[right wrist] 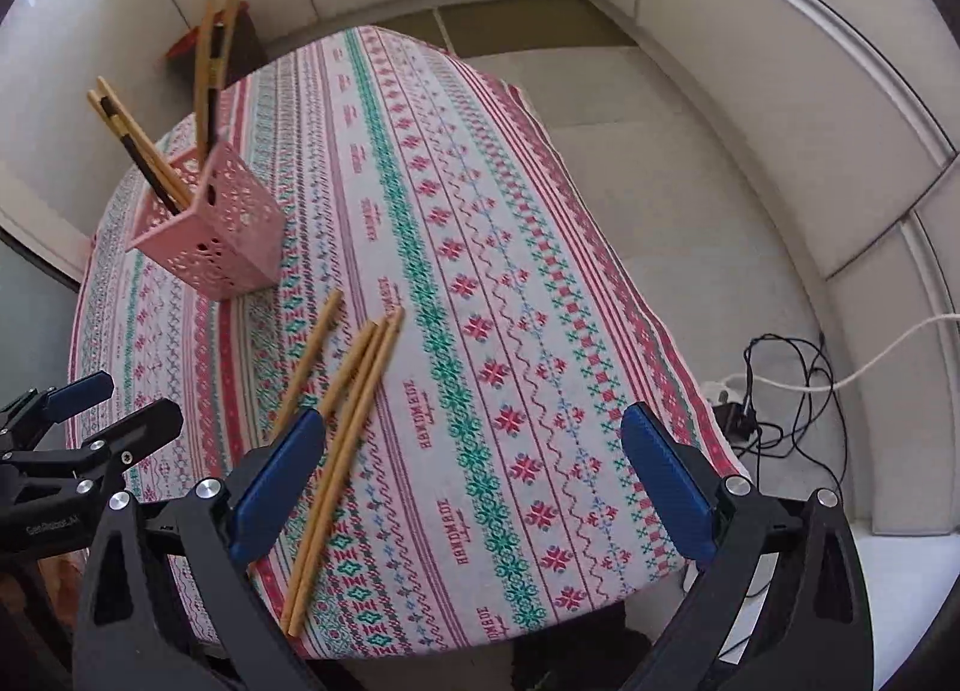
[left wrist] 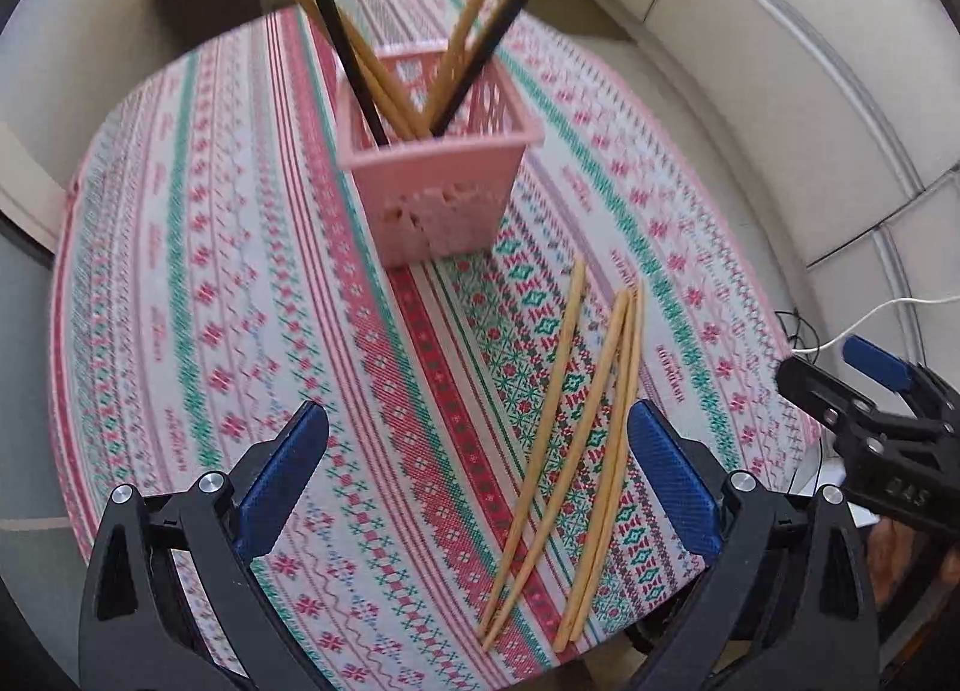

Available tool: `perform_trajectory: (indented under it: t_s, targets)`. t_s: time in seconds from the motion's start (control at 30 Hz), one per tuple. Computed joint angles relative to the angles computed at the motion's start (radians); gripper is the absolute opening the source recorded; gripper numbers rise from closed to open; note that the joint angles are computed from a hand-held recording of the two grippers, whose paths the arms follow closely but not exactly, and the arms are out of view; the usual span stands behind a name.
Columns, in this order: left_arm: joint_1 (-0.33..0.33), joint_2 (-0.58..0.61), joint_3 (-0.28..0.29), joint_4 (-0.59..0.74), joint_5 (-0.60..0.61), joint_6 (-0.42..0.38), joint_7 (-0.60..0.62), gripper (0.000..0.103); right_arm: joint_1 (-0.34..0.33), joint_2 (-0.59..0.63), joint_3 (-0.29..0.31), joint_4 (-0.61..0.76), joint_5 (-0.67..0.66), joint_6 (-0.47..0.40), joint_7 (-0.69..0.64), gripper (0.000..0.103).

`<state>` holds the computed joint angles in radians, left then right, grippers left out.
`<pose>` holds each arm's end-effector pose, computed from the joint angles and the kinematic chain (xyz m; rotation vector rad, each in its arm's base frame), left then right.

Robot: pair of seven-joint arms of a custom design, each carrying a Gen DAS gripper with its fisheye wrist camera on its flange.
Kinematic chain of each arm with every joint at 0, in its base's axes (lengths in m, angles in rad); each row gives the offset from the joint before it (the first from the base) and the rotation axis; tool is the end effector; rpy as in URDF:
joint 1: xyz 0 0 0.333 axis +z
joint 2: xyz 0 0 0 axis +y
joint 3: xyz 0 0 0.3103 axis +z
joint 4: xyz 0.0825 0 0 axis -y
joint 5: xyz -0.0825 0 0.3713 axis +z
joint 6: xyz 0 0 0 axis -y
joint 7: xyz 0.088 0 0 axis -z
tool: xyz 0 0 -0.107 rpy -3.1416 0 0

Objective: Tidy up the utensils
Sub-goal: 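Move both tools down to the remaining wooden chopsticks, then grasp a wooden chopstick with the left tool while the right tool grasps another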

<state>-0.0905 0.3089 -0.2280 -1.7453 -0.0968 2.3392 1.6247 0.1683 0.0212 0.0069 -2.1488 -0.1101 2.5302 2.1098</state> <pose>0.6247 -0.1933 0.4309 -1.8115 2.4430 -0.4905 0.5534 0.0991 0.4310 -1.6965 2.2651 -0.3161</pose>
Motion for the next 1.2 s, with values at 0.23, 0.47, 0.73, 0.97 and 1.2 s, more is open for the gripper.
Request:
perform_trajectory:
  t_s: [0.23, 0.47, 0.73, 0.97, 1.2]
  targets:
    - [-0.053, 0.182, -0.014, 0.223, 0.029, -0.141, -0.063, 0.043, -0.031, -0.007, -0.022, -0.022, 0.061, -0.027, 0.012, 0.096]
    - [-0.109, 0.284, -0.007, 0.342, 0.109, -0.175, -0.121, 0.036, -0.070, -0.002, -0.038, -0.029, 0.192, -0.033, -0.021, 0.096]
    - [-0.133, 0.343, 0.002, 0.405, 0.183, -0.191, -0.125, 0.009, -0.066, 0.031, -0.032, 0.016, 0.183, -0.049, -0.015, 0.096]
    - [-0.062, 0.193, -0.020, 0.187, 0.142, -0.045, -0.064, 0.006, -0.033, 0.135, -0.023, 0.143, 0.195, -0.100, -0.016, 0.079]
    - [0.020, -0.006, -0.030, -0.033, 0.015, 0.084, 0.056, 0.006, 0.009, 0.279, -0.010, 0.300, 0.255, -0.179, -0.064, 0.037]
